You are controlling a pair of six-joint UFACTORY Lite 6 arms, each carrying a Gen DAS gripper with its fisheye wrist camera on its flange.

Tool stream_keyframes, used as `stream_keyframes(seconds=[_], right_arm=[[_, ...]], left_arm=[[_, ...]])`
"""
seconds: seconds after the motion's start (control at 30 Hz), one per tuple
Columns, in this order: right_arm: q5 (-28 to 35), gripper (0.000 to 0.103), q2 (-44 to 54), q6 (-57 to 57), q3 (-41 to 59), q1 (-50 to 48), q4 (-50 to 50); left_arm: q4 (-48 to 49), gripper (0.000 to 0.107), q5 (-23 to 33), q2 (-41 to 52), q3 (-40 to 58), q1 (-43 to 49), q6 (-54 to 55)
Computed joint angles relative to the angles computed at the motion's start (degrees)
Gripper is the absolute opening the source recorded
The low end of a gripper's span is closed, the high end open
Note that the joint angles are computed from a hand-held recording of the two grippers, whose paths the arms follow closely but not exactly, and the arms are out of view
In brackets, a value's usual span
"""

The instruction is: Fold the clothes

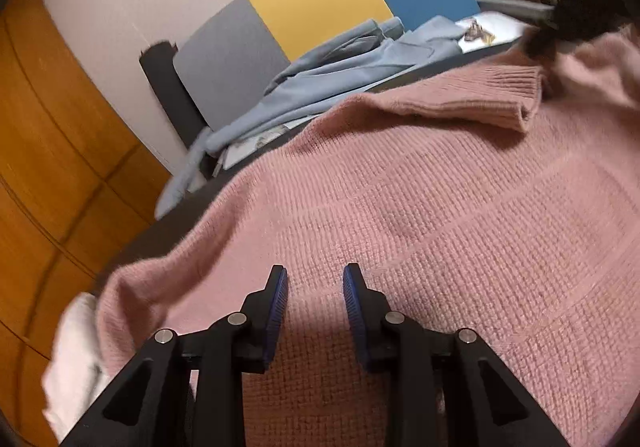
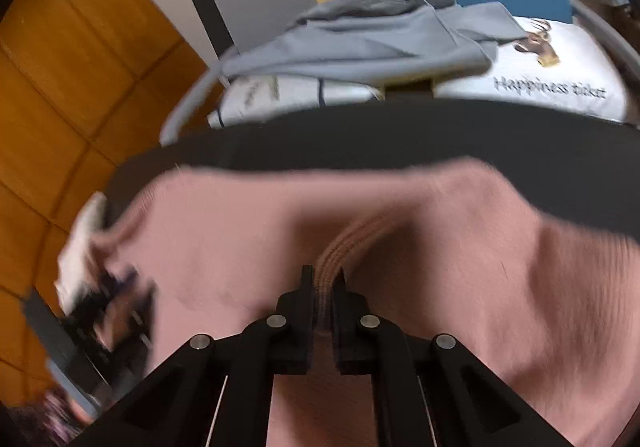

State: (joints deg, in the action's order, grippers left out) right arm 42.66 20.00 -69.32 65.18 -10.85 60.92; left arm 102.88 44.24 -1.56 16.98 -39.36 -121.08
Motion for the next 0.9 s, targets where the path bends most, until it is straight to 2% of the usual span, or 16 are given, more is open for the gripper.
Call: stream_keyframes(seconds=[0.07, 0.17, 0.23, 0.3, 0.33, 0.37, 0.5, 0.6, 0.67, 0.7, 0.77, 0.8, 0.83, 0.9], right_arm=[[3.7, 0.007, 6.5, 5.9, 11.3, 0.6, 1.1], [2.8, 0.008, 16.7, 16.6, 28.3, 1.6, 2.7], [1.4, 0.010, 24.5, 27.0, 39.5, 2.8, -3.2], [-1.1, 0.024, 28.2, 32.2, 42.8, 3.8, -7.1], [-2.4, 0.046, 27.4, 31.4, 40.9, 3.8, -7.6], [-4.3, 0.060, 24.6, 28.2, 36.5, 3.2, -6.2], [-13.5, 0.061, 7.8, 4.6, 12.5, 1.5, 5.9], [-18.5, 0.053, -3.9, -11.5, -3.8, 2.0, 9.9], [-27.8, 0.053, -9.5, -21.7, -13.6, 5.5, 13.4], [-30.6, 0.053, -9.7, -27.7, -16.0, 6.2, 18.8], [-30.4, 0.060, -9.5, -37.8, -18.3, 4.4, 29.6], [-29.9, 0.060, -8.7, -39.8, -17.8, 3.8, 31.9], [-31.6, 0.060, -8.7, -39.4, -17.2, 4.0, 32.7], [-34.8, 0.060, -10.0, -31.4, -17.3, 4.4, 28.0]], left_arm=[[0.2, 0.030, -0.1, 0.1, 0.1, 0.0, -0.5], [-2.1, 0.030, 2.7, 1.8, 0.4, -3.1, -0.7], [-3.3, 0.030, 4.4, 3.2, 0.8, -4.9, -1.0], [-1.9, 0.030, 2.4, 0.9, -0.4, -3.6, -1.8], [-0.6, 0.030, 1.4, 0.0, -0.9, -2.4, -2.2], [0.3, 0.030, 0.9, -0.4, -1.1, -1.7, -2.6], [-0.6, 0.030, 1.6, -0.3, -1.3, -2.9, -2.7], [-0.9, 0.030, 1.6, -0.6, -1.5, -3.0, -2.6], [-1.3, 0.030, 1.8, -0.6, -1.5, -3.2, -2.1], [-1.7, 0.030, 2.0, -0.6, -1.4, -3.4, -1.8], [-2.4, 0.030, 2.4, -0.4, -1.2, -3.8, -1.3], [-2.7, 0.030, 2.5, -0.2, -1.1, -3.9, -1.0], [-3.5, 0.030, 2.8, -0.1, -0.9, -4.6, -0.6], [-4.5, 0.030, 3.5, 0.5, -0.6, -5.5, -0.4]])
